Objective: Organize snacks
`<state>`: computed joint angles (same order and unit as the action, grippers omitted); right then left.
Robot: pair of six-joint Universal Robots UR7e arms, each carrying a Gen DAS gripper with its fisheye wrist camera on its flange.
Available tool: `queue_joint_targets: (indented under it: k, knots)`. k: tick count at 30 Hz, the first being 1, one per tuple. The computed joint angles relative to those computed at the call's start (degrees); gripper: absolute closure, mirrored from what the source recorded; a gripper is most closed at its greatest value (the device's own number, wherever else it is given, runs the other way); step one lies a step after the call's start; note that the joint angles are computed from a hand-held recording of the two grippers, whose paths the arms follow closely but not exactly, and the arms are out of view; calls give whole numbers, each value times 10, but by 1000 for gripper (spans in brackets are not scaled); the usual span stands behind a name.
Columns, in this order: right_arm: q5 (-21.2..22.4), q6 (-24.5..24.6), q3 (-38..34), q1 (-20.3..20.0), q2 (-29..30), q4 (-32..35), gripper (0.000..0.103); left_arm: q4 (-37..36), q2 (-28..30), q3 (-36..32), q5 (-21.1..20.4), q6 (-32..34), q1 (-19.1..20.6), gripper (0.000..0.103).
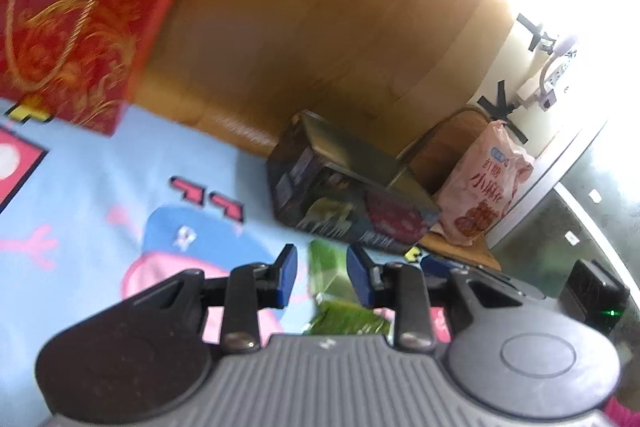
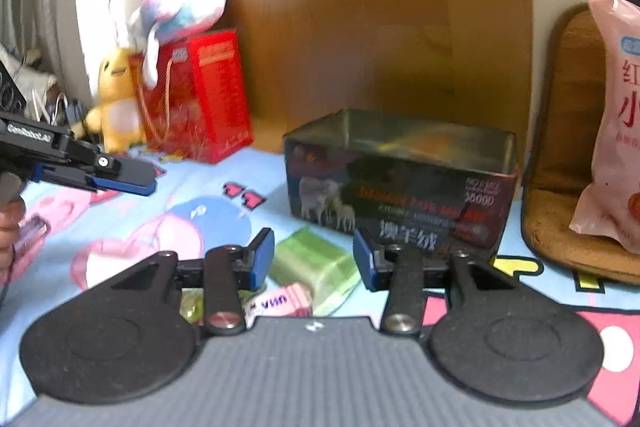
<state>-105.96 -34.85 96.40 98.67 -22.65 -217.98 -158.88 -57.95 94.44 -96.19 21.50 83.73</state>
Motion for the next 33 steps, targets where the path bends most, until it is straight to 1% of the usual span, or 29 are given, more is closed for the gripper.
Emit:
queue_joint_targets:
  k: [2, 6, 7, 8, 9, 10, 12, 13, 14, 15, 16, 17, 18, 19, 21, 22, 24, 25, 28, 31, 33]
  knots:
    - [-3, 13, -13, -4, -5, 46, 56, 13, 4, -6, 15, -4, -4, 76]
    - [-6, 69, -11, -13, -22, 117, 52, 70, 34, -45, 34, -1, -22, 62]
    - [-2, 81, -8, -17, -28, 139, 49, 93, 46, -61, 34, -1, -26, 56]
    - [1, 87, -2, -19, -30, 138, 38, 117, 60, -80, 30, -2, -29, 52]
    - [-3, 90, 1, -20, -33, 140, 33, 126, 67, -84, 33, -6, -32, 50]
    - [4, 98, 2, -23, -37, 149, 31, 137, 80, -96, 41, -12, -36, 49]
    - [27, 136, -2, -32, -47, 189, 33, 157, 106, -119, 53, -15, -42, 49]
    - [37, 147, -4, -36, -48, 194, 32, 171, 116, -129, 54, -18, -42, 49]
    - [36, 143, -13, -35, -45, 201, 35, 187, 126, -139, 51, -22, -41, 50]
    - [30, 138, -21, -33, -41, 205, 37, 186, 135, -142, 44, -25, -40, 50]
    - [16, 134, -33, -27, -32, 204, 39, 182, 137, -141, 34, -22, -39, 50]
    - [-1, 128, -41, -21, -25, 199, 42, 174, 137, -136, 37, -27, -40, 50]
    - [-16, 117, -47, -17, -18, 189, 46, 170, 136, -133, 37, -32, -40, 50]
    - [-24, 107, -50, -14, -11, 175, 53, 167, 135, -131, 36, -32, -40, 50]
    - [-14, 106, -41, -15, -10, 157, 55, 162, 129, -123, 35, -32, -37, 50]
    - [-12, 97, -37, -13, -9, 141, 58, 156, 124, -116, 37, -31, -37, 50]
    - [-17, 61, -30, -5, 0, 89, 59, 149, 113, -105, 30, -33, -36, 50]
    - [-20, 32, -25, 2, 5, 53, 59, 152, 109, -106, 24, -35, -36, 50]
    - [-18, -21, -31, 14, 13, -8, 59, 129, 93, -92, 4, -29, -41, 50]
    - [-7, -47, -56, 15, 15, -37, 59, 110, 93, -101, -12, -23, -53, 50]
    - [-3, -51, -86, 11, 21, -39, 59, 99, 106, -122, -9, -27, -66, 50]
